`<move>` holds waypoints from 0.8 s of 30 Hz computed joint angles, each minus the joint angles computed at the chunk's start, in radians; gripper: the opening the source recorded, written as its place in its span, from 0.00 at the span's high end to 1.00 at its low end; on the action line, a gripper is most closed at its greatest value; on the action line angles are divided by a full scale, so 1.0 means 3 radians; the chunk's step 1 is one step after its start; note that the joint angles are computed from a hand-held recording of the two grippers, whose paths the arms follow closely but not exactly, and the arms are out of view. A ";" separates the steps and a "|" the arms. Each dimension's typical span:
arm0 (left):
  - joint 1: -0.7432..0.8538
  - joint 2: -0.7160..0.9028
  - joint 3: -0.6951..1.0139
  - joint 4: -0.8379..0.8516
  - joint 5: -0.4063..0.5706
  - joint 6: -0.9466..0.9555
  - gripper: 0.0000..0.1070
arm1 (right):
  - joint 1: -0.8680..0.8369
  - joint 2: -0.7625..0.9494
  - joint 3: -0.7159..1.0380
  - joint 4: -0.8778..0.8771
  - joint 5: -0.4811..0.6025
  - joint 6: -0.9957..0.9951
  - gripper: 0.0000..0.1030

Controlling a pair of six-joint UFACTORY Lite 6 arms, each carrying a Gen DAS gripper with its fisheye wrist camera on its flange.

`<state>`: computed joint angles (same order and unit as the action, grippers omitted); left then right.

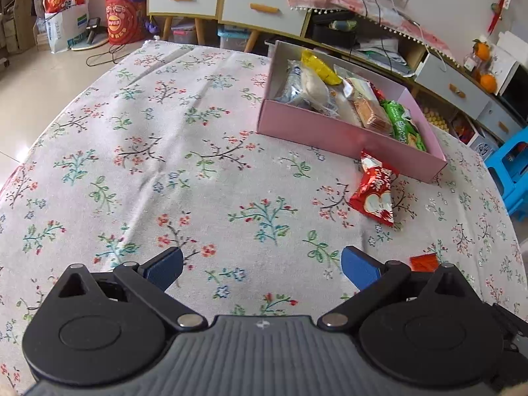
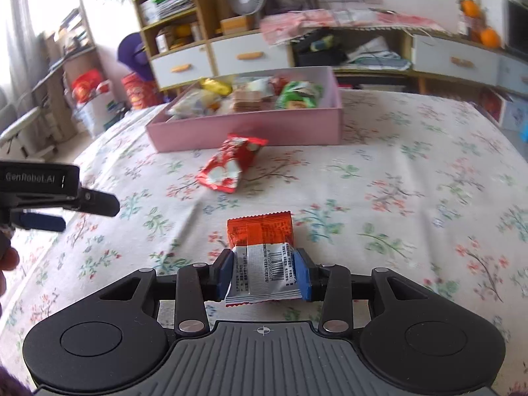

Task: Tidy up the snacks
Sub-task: 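Grasp the orange-and-white bar with the right tool while the left tool grasps the red candy bag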

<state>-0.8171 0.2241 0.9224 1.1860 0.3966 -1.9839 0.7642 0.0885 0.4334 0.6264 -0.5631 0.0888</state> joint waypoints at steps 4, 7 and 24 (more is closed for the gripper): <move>-0.0075 0.0223 0.0285 -0.0039 0.0009 0.0200 0.05 | -0.0075 -0.0185 -0.0132 0.0116 -0.0042 -0.0033 0.63; -0.0167 0.0609 0.0762 -0.0190 0.0167 0.0612 0.05 | -0.0157 -0.0238 -0.0189 0.0144 -0.0039 -0.0010 0.63; -0.0012 0.1650 0.2038 -0.0639 0.0056 0.1553 0.63 | -0.0418 -0.0426 -0.0437 -0.0100 -0.0102 0.0293 0.63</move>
